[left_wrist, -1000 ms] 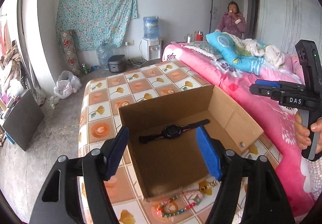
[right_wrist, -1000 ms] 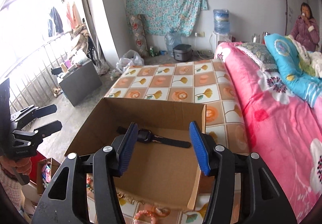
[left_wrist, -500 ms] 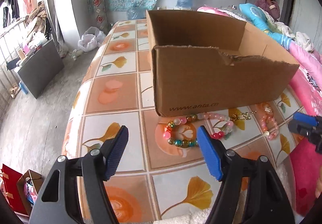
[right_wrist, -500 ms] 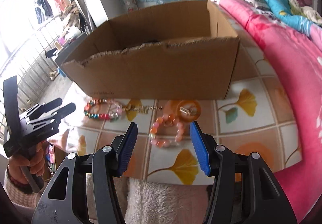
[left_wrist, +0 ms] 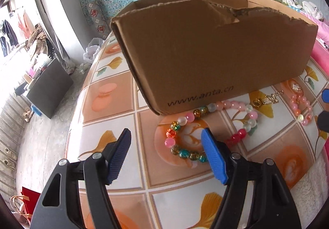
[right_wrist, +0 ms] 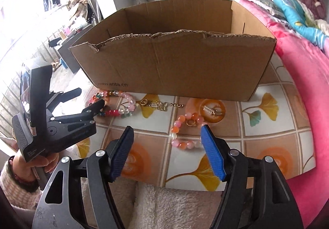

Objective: Organize jewelry
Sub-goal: 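Move both tools back toward the multicolour bead bracelet on the table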

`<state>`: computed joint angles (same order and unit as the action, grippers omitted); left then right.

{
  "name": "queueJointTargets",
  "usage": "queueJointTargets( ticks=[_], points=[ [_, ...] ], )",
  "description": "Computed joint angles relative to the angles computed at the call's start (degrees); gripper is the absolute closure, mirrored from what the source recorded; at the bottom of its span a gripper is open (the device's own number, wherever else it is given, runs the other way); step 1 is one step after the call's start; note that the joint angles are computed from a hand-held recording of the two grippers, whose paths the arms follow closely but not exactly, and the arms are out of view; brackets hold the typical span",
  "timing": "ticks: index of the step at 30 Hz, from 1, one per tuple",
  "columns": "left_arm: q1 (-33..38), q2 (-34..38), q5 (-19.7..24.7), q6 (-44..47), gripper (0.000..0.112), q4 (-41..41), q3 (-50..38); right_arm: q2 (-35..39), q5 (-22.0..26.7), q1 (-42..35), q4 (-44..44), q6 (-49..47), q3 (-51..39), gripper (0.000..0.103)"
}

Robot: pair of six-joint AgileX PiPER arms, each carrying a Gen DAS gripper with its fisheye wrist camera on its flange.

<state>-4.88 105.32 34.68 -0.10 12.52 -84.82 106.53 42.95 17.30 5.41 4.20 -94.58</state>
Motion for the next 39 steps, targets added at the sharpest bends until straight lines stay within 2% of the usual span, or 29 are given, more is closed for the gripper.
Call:
queueJointTargets(
  ticks=[2, 5, 10, 12, 14, 19, 24, 27, 30, 33, 36, 39],
  points=[
    [0.7, -1.5, -0.5, 2.0, 0.043, -1.3, 2.1, -0.4, -0.9, 0.6, -1.0, -0.3, 0.5, 0.036],
    [1.7, -3.2, -1.3, 4.2, 0.034, -2.6, 4.5, -0.8, -2.5, 1.6, -2.8, -0.3, 0.9, 0.030],
    [2.7, -3.5, -0.4, 5.5, 0.021, -4.6, 4.4, -0.4, -2.9, 2.7, -6.1, 1.5, -0.5, 0.011],
    [3.4, -3.2, -0.2, 5.9, 0.015, -4.9, 4.0, -0.2, -3.6, 3.4, -9.3, 3.8, -1.3, 0.008],
    [3.9, -3.0, -0.1, 7.4, 0.015, -6.5, 3.8, 0.1, -4.2, 4.2, -12.5, 5.4, -2.0, 0.008],
    [5.0, -3.5, -2.0, 10.8, 0.015, -9.3, 5.3, 2.7, -0.9, 5.6, -15.7, 8.5, -6.4, 0.008],
    [6.3, -3.1, 0.5, 14.0, 0.015, -11.6, 4.0, 3.7, -1.1, 7.9, -28.5, 18.7, -7.5, 0.008],
    [5.5, -2.8, 0.0, 13.6, 0.015, -9.2, 3.7, 3.2, -3.1, 10.2, -38.6, 24.2, -5.6, 0.008],
    [3.9, -3.5, -1.5, 9.7, 0.015, -4.3, 5.0, 2.3, -5.7, 10.7, -41.5, 26.5, -3.6, 0.008],
    [2.2, -4.1, -2.9, 5.3, 0.015, 1.5, 6.3, 0.8, -10.4, 9.2, -36.5, 24.6, -1.3, 0.008],
    [0.9, -4.9, -4.8, 0.6, 0.015, 7.5, 8.3, 1.1, -10.9, 7.8, -29.5, 19.4, -2.0, 0.008],
    [-0.8, -5.7, -6.5, -5.4, 0.015, 15.1, 10.4, 0.9, -11.1, 6.9, -26.2, 17.6, -2.1, 0.008]
  ],
)
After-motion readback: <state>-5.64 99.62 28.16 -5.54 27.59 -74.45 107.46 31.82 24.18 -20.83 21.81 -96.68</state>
